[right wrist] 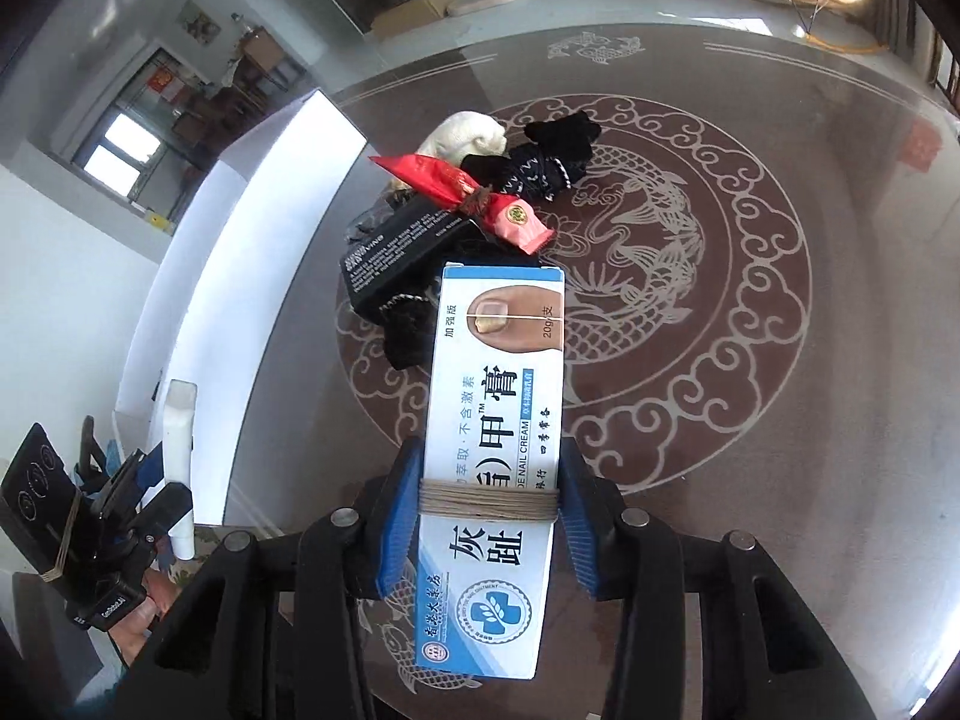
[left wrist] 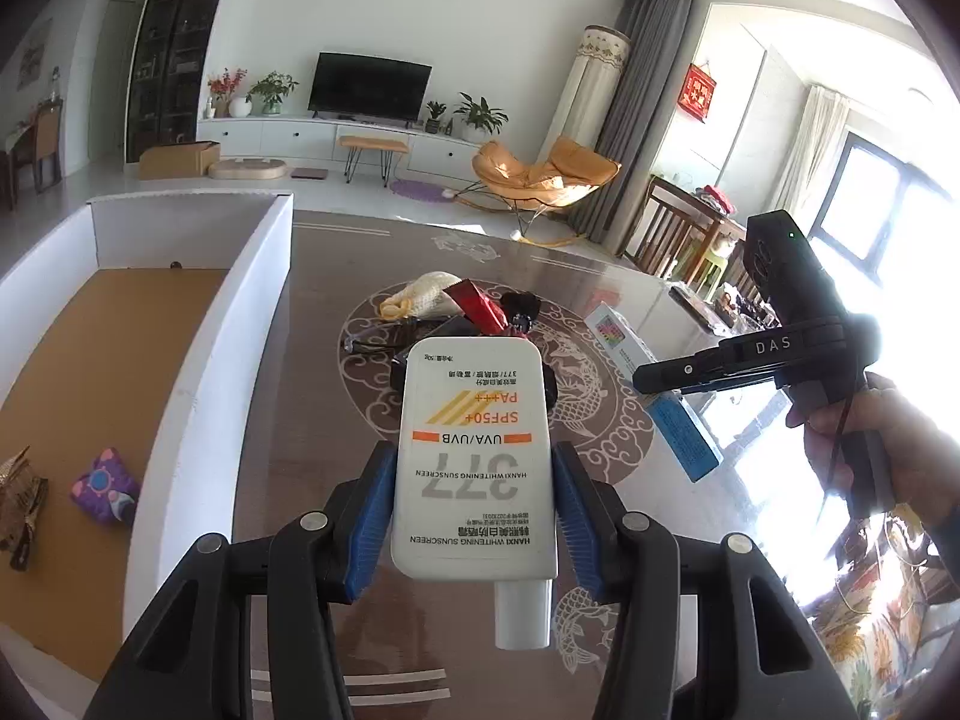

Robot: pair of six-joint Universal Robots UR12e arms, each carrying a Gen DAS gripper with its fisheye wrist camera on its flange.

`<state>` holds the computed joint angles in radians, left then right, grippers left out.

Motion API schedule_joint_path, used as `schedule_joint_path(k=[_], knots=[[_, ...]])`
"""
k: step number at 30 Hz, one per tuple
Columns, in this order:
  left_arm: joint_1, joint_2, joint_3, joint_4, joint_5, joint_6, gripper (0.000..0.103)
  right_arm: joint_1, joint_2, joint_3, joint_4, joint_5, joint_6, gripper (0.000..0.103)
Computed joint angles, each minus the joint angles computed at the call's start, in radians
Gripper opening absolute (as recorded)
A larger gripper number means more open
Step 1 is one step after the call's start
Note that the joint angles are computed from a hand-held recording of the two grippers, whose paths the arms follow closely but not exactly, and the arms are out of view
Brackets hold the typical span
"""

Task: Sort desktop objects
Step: 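Carry the sunscreen bottle and blue box with both tools over the cardboard box, then open both tools to drop the bottle and box into the cardboard box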

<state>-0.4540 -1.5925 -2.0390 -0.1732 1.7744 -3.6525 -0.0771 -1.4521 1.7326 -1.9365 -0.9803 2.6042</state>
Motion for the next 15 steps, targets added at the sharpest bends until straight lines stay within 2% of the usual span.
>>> schedule_joint_path(k=[4, 8, 12, 15], knots=[[0.053, 0.079, -0.040, -0.040, 0.061, -0.023, 0.051, 0.081, 0.012, -0.044, 0.001, 0.117, 0.021, 0.044], [0.127, 0.154, -0.083, -0.140, 0.100, -0.051, 0.051, 0.165, 0.030, -0.087, 0.024, 0.189, 0.018, 0.044], [0.196, 0.211, -0.126, -0.260, 0.118, -0.089, 0.051, 0.261, 0.048, -0.119, 0.004, 0.226, 0.029, 0.044], [0.233, 0.228, -0.151, -0.327, 0.118, -0.120, 0.051, 0.331, 0.069, -0.133, -0.058, 0.214, 0.052, 0.044]])
